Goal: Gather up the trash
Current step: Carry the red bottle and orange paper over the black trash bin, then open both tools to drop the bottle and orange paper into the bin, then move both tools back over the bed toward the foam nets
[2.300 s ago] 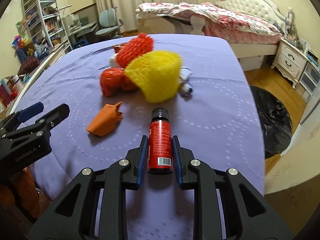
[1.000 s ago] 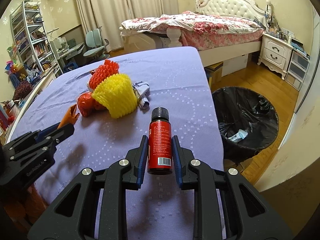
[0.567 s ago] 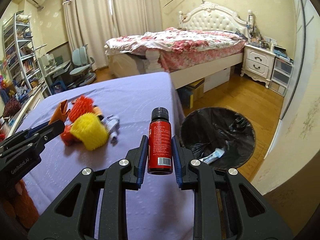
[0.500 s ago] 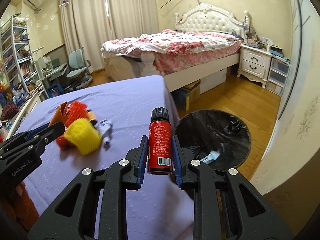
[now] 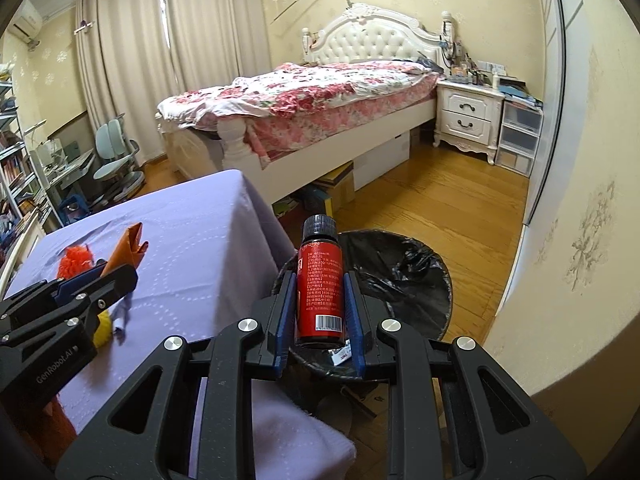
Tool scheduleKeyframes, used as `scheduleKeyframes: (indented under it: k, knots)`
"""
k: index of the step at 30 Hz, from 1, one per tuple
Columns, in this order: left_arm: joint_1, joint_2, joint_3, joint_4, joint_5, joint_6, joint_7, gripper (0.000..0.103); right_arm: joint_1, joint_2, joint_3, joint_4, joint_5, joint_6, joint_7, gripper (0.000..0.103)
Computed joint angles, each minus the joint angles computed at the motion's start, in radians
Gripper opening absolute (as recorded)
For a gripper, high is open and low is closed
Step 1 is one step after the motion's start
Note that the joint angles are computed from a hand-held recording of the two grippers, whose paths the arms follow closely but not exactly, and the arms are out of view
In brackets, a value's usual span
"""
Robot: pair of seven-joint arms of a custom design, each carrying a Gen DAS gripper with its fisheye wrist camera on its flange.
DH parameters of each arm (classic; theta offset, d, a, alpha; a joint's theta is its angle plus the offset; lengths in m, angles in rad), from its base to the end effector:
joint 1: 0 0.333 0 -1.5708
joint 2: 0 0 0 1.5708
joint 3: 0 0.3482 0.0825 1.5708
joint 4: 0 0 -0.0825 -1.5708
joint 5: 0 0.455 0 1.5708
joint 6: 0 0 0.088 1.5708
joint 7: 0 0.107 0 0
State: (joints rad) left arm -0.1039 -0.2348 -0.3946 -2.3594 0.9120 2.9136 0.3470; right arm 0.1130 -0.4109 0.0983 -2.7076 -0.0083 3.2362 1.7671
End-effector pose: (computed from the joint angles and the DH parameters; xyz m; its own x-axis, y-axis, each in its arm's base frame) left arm 0.4635 -0.3161 0.4738 -0.1443 -0.9884 0.0467 -0.6239 0.0543 -0.7796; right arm 0.4594 0.1002 0.4518 0.0915 -0.9894 -0.1125 -0.6008 0.0353 -0.7986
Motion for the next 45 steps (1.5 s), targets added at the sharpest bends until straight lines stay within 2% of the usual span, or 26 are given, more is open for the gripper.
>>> scheduleKeyframes:
  k: [2,7,13,21,25,32,33,34,36,38,40,42,43,44,45]
  knots:
    - [-0.002,0.047,-0.008,0.041,0.015,-0.018,0.006,0.032,0.003,0.017,-0.015,0.008,0.002,0.004,-0.004,0.023]
    - [-0.058,0.129,0.030,0.107,0.016,-0.053,0.035,0.032,0.036,0.068,-0.080,0.038,0.014,0.008,-0.024,0.023]
    - [-0.131,0.207,0.083,0.176,0.009,-0.096,0.081,0.032,0.031,0.112,-0.096,0.065,0.028,0.014,-0.038,0.023]
    - [-0.199,0.280,0.135,0.252,0.014,-0.133,0.113,0.032,0.079,0.170,-0.168,0.109,0.054,0.011,-0.056,0.024]
    - [-0.218,0.302,0.152,0.273,-0.009,-0.138,0.135,0.033,0.062,0.194,-0.157,0.127,0.061,0.006,-0.062,0.024]
    - [-0.241,0.312,0.169,0.288,-0.003,-0.151,0.141,0.036,0.079,0.225,-0.180,0.151,0.087,-0.006,-0.071,0.024]
    - [-0.243,0.311,0.170,0.288,0.003,-0.156,0.135,0.039,0.066,0.228,-0.168,0.153,0.087,-0.006,-0.068,0.024]
    - [-0.244,0.310,0.171,0.288,0.014,-0.159,0.120,0.048,0.039,0.231,-0.143,0.155,0.083,-0.005,-0.060,0.024]
    - [-0.246,0.303,0.173,0.284,0.038,-0.159,0.084,0.056,0.031,0.230,-0.138,0.154,0.082,-0.007,-0.058,0.025]
    - [-0.245,0.298,0.173,0.283,0.057,-0.161,0.056,0.071,-0.030,0.227,-0.078,0.154,0.066,-0.009,-0.034,0.027]
    - [-0.242,0.288,0.172,0.277,0.087,-0.159,0.018,0.073,-0.089,0.219,-0.025,0.145,0.047,0.001,-0.008,0.042]
    - [-0.238,0.281,0.167,0.276,0.093,-0.167,0.009,0.077,-0.159,0.206,0.041,0.136,0.028,0.011,0.018,0.048]
    - [-0.237,0.277,0.165,0.275,0.100,-0.176,-0.001,0.079,-0.200,0.198,0.081,0.131,0.019,0.013,0.031,0.050]
    - [-0.235,0.271,0.162,0.274,0.107,-0.188,-0.011,0.080,-0.274,0.184,0.153,0.124,0.010,0.017,0.056,0.057]
    - [-0.234,0.264,0.160,0.270,0.110,-0.195,-0.019,0.080,-0.313,0.174,0.191,0.120,0.005,0.019,0.071,0.064]
